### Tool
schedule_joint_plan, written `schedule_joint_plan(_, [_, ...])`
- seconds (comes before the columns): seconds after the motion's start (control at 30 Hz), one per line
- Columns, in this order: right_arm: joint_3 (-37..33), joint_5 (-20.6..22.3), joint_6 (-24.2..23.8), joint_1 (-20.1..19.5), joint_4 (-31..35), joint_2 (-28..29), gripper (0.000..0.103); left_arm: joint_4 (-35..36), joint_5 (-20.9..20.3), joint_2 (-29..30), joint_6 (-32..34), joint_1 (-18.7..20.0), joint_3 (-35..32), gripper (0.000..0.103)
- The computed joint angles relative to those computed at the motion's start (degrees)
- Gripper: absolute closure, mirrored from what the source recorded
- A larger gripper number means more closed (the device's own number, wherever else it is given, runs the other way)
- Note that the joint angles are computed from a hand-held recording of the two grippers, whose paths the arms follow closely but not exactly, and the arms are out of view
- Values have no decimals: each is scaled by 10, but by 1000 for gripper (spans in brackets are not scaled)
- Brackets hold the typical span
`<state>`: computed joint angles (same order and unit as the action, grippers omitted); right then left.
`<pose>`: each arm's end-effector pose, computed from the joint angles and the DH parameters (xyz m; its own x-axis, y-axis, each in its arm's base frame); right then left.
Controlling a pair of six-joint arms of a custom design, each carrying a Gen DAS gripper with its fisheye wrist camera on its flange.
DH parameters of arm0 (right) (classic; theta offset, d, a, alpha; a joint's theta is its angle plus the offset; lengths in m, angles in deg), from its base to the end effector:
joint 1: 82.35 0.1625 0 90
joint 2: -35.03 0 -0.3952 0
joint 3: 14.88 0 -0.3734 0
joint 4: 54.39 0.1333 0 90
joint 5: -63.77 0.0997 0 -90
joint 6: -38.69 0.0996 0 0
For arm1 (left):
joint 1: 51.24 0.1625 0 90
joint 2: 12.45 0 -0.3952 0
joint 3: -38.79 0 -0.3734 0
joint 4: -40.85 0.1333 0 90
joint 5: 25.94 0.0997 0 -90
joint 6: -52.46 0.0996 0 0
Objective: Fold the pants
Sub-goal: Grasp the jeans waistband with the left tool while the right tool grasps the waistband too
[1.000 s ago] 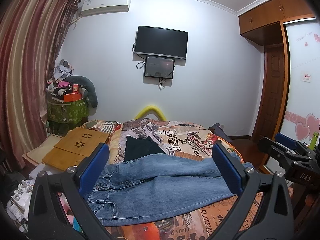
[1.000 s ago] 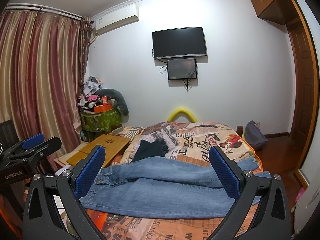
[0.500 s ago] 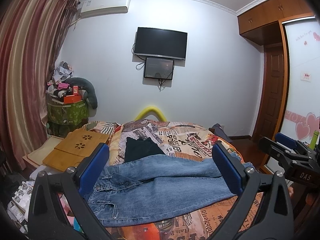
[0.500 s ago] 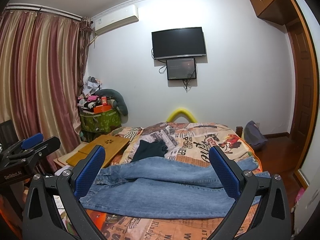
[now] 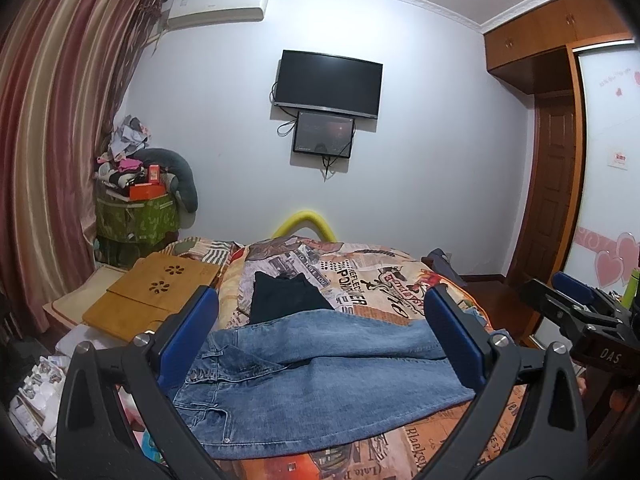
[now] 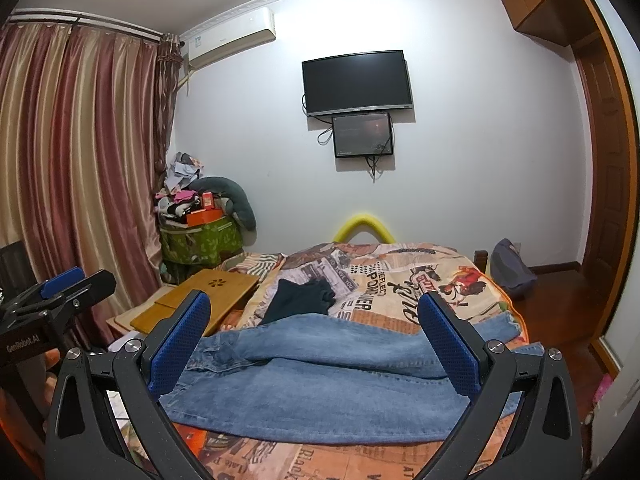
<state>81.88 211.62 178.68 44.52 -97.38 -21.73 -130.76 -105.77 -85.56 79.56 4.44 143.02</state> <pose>0.3757 -0.4193 0.1562 -0.7347 0.3004 0.6082 -0.5759 0.1976 -0.7933 -0.1988 -0.5588 0.3622 -0.6286 0.6332 -0.4515 0.7246 0.2662 -0.6356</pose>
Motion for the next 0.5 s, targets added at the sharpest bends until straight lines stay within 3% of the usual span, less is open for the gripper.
schedule_joint_plan(0.23, [-19,-37,22,-40,68,-10,0,46,27,74,2,20,-87,0])
schedule_joint_plan(0.4, [-65,-73,53,-86,187,-8,0,84,63,150,8,44,-179,0])
schedule_joint_plan(0.5, [-106,-90,86,-120,278,0,0,149,76,205,0,62,-262,0])
